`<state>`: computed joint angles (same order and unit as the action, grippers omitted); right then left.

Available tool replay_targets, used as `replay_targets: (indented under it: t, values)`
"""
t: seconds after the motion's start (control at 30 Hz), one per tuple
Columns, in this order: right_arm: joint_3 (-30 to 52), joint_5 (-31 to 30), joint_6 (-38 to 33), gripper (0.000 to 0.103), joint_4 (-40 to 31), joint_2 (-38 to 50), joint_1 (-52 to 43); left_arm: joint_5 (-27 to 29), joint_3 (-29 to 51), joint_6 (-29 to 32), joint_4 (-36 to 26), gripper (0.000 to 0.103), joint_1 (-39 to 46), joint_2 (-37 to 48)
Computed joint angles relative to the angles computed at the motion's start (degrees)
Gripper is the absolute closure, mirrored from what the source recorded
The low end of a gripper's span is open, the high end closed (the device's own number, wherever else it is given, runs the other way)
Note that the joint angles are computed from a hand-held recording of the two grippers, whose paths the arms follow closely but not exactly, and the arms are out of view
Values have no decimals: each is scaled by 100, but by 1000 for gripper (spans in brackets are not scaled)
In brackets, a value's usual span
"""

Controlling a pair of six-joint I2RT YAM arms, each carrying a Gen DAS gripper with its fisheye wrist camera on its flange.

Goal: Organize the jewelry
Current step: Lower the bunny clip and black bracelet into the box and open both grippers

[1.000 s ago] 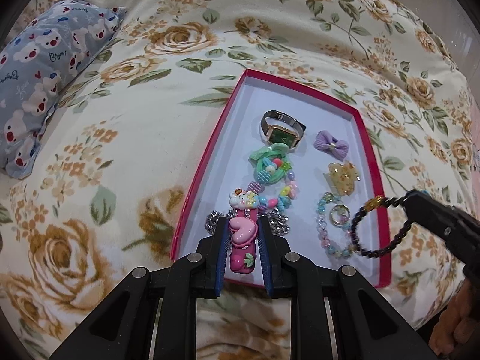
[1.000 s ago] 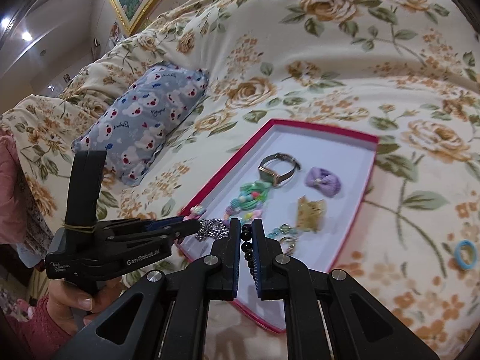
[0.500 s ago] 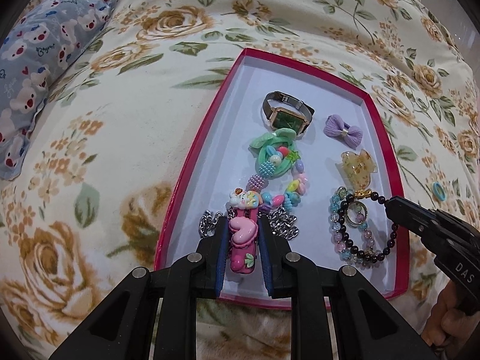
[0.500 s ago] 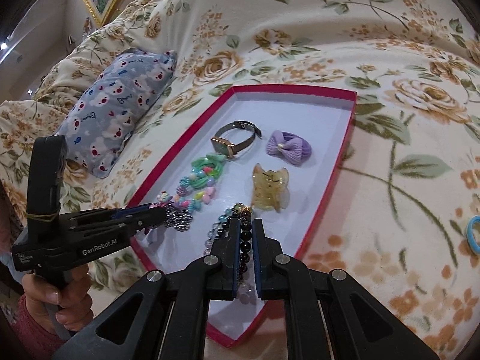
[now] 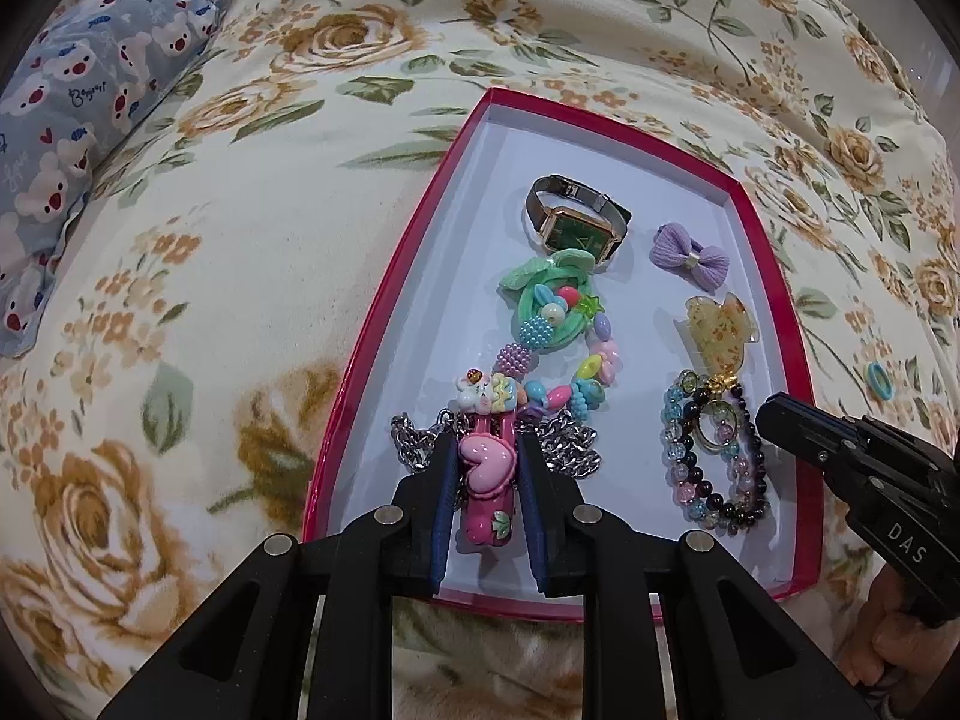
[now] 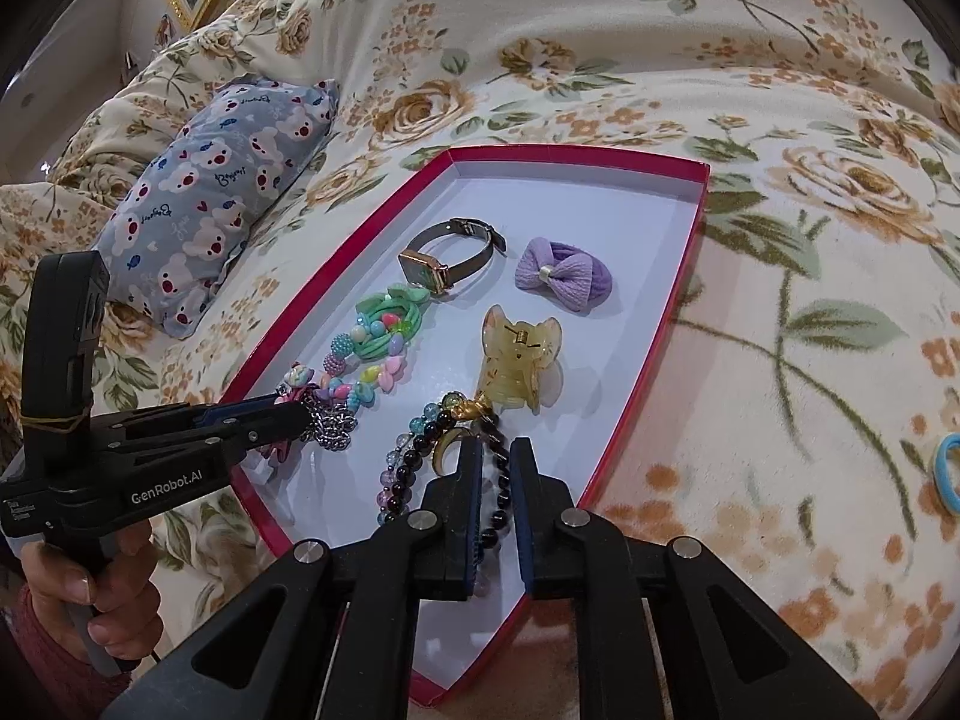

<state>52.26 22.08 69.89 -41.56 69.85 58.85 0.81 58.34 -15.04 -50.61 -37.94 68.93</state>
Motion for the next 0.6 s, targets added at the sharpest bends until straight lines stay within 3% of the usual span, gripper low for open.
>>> replay_targets:
  t: [0.27,0.37,0.5,0.6]
  values:
    - [4,24,40,87,5,-63,44,76,-43,-54,11,80,36,-72]
    - [13,109,102,77,-33,-141,97,95,-48,-67,0,71,40,-135]
    - [103,297,211,74,-162,-229,203,33,-85,-112,-20,51,6,-324]
    - [197,509,288,66,-310,-256,315,0,-113,-136,-52,45,-36,-459]
